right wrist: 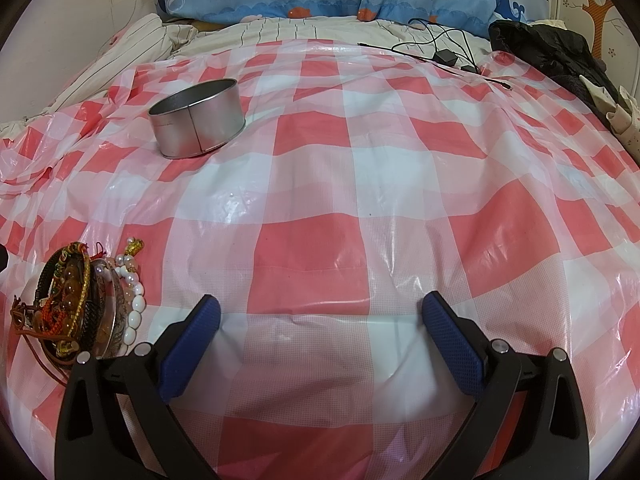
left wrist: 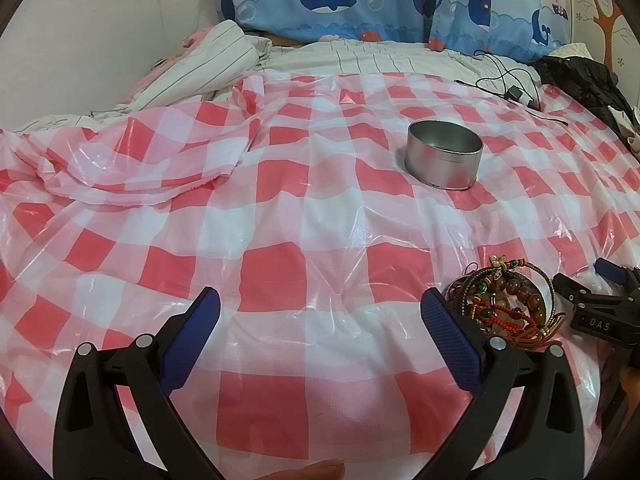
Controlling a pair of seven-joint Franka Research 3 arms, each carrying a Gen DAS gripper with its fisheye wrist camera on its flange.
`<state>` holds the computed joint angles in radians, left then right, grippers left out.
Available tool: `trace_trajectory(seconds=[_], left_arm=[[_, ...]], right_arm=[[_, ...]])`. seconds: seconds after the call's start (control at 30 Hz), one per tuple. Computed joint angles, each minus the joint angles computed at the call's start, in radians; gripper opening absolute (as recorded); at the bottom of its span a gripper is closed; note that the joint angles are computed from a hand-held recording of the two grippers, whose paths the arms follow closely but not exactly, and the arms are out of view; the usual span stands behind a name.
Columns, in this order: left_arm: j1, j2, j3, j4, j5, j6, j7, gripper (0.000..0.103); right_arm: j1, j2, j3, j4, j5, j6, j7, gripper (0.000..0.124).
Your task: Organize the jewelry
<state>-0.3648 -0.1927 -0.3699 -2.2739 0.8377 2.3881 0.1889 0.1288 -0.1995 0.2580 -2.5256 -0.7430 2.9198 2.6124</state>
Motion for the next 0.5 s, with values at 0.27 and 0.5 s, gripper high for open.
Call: trace_trajectory(seconds=[0.27,0.5], left_arm=[[-0.001,0.001,0.000,0.001,0.001,-0.003,0.001,0.097],[0.001,-0.002,0.007,-0.002,-0.006,0.002,0.013,0.097]], right_arm=[[0.001,0.000,-0.001,0.000,-0.001,0.001,0.000,0.097],[0.001,0.001,-0.001,0.000,-0.002,0.001,0.001,0.097]])
